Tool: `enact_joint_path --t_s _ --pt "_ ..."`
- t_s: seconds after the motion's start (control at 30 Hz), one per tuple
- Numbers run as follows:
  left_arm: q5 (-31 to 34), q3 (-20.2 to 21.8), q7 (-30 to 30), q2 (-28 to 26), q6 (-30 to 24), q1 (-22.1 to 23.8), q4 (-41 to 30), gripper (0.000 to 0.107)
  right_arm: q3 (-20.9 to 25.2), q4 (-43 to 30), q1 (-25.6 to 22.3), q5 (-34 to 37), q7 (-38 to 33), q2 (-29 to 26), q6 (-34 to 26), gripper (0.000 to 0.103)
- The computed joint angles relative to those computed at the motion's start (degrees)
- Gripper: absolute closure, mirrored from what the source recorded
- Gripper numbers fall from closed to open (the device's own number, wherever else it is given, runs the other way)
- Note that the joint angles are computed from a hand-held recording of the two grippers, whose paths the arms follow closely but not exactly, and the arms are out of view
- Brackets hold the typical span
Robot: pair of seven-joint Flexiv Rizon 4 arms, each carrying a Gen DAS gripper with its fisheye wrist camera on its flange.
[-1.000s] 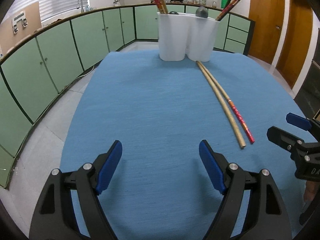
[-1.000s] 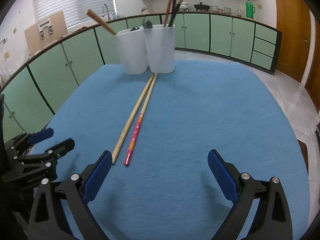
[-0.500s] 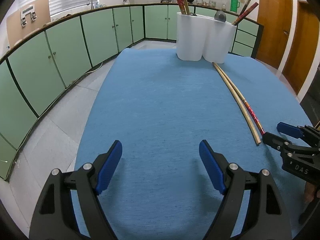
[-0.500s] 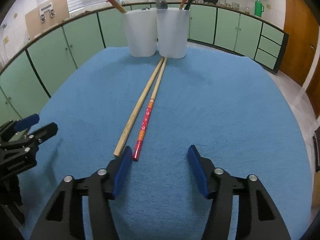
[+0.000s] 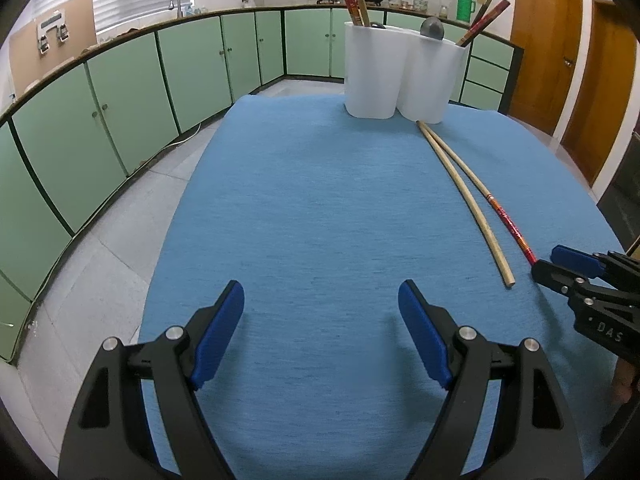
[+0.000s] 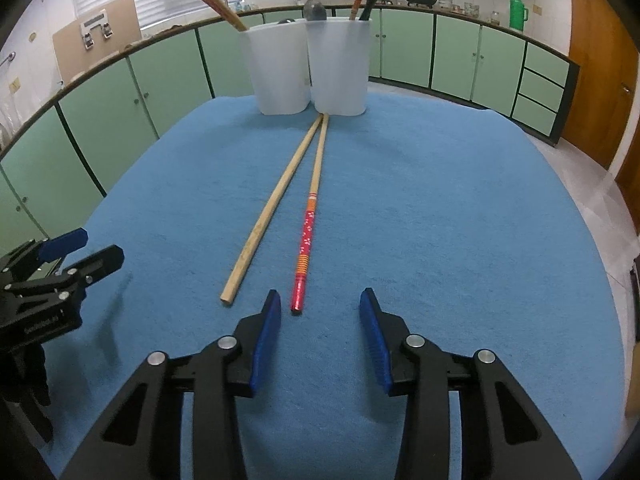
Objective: Organize utensils
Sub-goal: 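Lower the right gripper toward the red-patterned chopstick end, then grasp the red-patterned chopstick with the right gripper while the left gripper grasps the plain wooden one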
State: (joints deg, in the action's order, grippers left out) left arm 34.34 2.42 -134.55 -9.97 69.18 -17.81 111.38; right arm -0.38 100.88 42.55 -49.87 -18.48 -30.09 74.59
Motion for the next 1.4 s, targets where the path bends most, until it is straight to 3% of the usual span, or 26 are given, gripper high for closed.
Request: enact_joint_path --t_s 0.07,0.13,0.37,0.53,0.67,0.83,1.13,1.2,1.27,1.4 --pt "-0.2 -0.2 0.1 -0.1 -0.2 -0.1 -0.2 0.029 0.3 -0.6 0.0 0.1 -0.9 -0.3 -0.7 0.075" --pt "-0.5 -0.3 0.0 -0.4 -0.2 -0.2 -0.6 0.029 0.6 -0.7 -0.2 0.4 -1.8 -0.4 -0.3 0.096" --pt "-3.7 -1.1 1.9 -2.6 1.6 -1.3 -2.1 0.030 -0.6 1.3 -0.3 1.7 -1.2 0.3 3.4 0.097" --pt "-7.4 -1.7 4.7 -5.1 3.5 -3.1 -3.5 0.030 -4.0 4.8 0.0 -2.4 4.3 3.0 3.6 0.097" --pt "-11.0 -1.9 7.3 -7.0 4.4 -4.6 -4.6 0.032 -3.8 6.3 -1.9 -5.6 7.7 4.3 3.7 0.097" --pt "-13.2 -1.1 9.1 -9.1 2.6 -6.7 -6.6 0.044 -2.6 6.9 -4.3 -7.4 9.6 4.5 4.2 0.097" --pt "-10.8 1.6 6.9 -11.2 -0.7 -10.2 -10.6 0.067 -1.2 6.5 -5.4 -7.1 9.2 3.9 4.4 0.097" --pt "-10.8 1.2 7.3 -11.2 -0.3 -9.9 -10.6 0.088 -1.3 6.5 -5.5 -6.9 9.1 3.8 4.8 0.097" --pt "-11.0 1.0 7.9 -11.3 -0.2 -9.8 -10.6 0.097 -1.5 6.5 -5.4 -6.7 9.0 3.7 5.0 0.097" --pt "-10.0 1.5 7.4 -11.5 -0.8 -10.4 -11.2 0.100 -1.9 6.6 -5.2 -6.8 9.2 3.7 5.3 0.097"
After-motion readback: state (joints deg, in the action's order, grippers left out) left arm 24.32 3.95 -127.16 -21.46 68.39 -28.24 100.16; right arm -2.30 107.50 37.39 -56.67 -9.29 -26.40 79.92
